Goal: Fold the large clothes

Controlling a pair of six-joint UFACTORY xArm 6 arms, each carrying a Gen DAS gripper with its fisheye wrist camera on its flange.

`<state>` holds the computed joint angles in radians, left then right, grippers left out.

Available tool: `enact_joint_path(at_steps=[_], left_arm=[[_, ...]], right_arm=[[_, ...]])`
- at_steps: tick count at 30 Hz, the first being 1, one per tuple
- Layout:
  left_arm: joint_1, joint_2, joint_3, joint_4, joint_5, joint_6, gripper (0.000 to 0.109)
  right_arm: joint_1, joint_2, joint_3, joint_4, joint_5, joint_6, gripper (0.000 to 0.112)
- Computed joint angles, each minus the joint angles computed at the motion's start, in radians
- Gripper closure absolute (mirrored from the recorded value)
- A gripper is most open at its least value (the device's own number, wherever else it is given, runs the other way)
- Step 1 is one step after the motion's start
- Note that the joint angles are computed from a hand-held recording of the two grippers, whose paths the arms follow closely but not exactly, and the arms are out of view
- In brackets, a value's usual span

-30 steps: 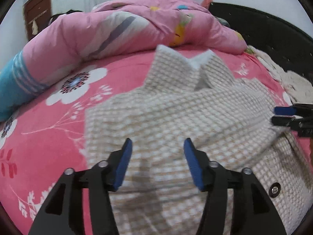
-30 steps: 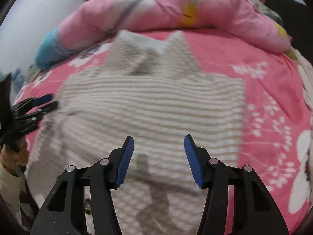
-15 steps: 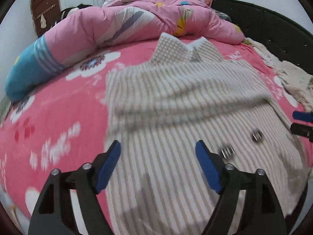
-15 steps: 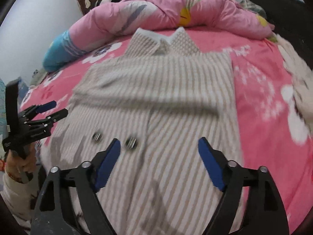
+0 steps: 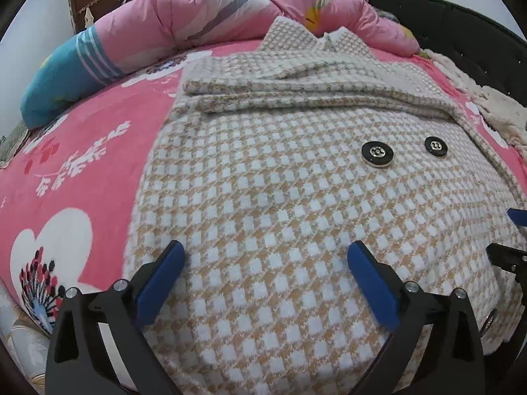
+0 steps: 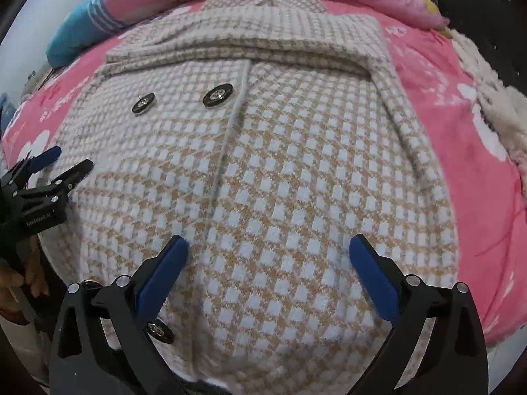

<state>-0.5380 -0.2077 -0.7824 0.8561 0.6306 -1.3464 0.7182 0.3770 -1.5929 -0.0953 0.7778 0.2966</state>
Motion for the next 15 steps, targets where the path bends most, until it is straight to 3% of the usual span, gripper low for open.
enact_joint_path(at_steps=[4,8,15], left_arm=[[-0.001,-0.011,0.028,0.081,-0.025,-0.092,0.011],[-0.002,-0.019,0.027,0.013,-0.015,-0.028,0.011],[0.002,-0.040,0.047,-0.005,-0.024,-0.013,0.011]], right_arm=[[-0.003,0.003,-0.001,0.012,-0.006,-0.008,0.017],[0.000,-0.008,0.006,0.016,0.015,0.005,0.017],[-0.002,0.062,-0.111,-0.003,0.103,0.046,0.017]])
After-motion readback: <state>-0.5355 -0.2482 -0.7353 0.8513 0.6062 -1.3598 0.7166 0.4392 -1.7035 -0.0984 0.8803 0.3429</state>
